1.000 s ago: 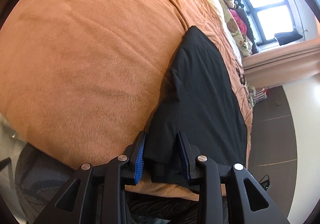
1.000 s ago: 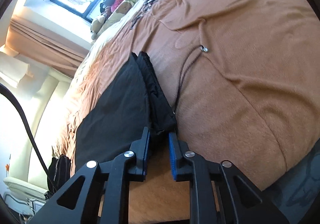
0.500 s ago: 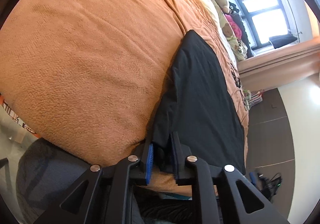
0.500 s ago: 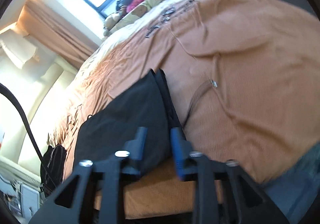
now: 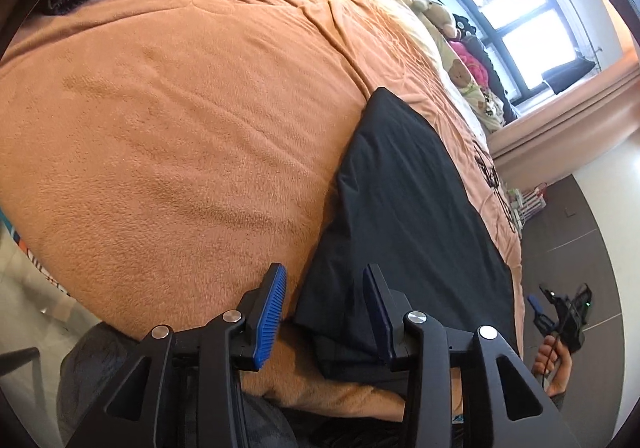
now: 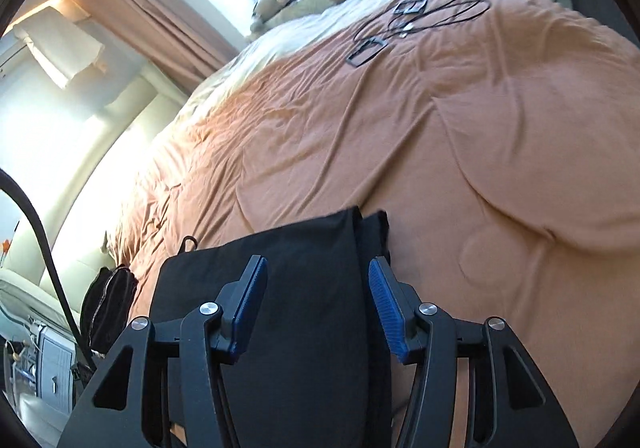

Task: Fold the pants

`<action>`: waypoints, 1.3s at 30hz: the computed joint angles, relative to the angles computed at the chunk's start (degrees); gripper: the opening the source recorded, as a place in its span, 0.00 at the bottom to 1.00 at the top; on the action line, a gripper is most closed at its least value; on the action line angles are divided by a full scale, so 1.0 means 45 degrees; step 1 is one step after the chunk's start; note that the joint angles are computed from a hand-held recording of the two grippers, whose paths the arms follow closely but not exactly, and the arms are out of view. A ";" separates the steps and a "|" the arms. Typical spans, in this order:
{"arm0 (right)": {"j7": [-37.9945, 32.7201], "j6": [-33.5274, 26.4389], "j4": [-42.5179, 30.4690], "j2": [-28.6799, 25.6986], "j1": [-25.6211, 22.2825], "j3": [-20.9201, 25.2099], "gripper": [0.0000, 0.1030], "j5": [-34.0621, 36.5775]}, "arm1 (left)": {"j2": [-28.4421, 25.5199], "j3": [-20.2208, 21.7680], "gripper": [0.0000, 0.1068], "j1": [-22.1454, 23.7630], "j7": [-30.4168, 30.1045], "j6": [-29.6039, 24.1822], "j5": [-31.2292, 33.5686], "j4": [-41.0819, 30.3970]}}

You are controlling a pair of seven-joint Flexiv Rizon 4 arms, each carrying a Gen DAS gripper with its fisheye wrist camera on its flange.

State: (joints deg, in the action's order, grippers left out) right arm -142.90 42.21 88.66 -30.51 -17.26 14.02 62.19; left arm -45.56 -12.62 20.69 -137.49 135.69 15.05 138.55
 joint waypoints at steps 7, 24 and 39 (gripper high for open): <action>0.1314 -0.0247 -0.1432 -0.1232 0.0448 0.0072 0.47 -0.0756 | -0.0116 0.0191 0.40 -0.0273 0.0235 0.0110 -0.0154 -0.0299; 0.1719 0.1031 -0.1534 -0.1789 0.0946 0.0702 0.00 -0.2543 | -0.0353 0.0567 0.40 -0.0862 0.0098 0.0744 -0.0673 -0.0231; 0.0752 0.2182 -0.0741 -0.1414 0.0586 0.0795 0.00 -0.1690 | -0.0632 -0.0215 0.41 0.0084 -0.0218 0.0442 0.0490 -0.0445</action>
State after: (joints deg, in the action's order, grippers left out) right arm -139.51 52.03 85.32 -36.88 -14.62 17.60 54.58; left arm -48.41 -13.58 21.07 -138.47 137.68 17.26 136.55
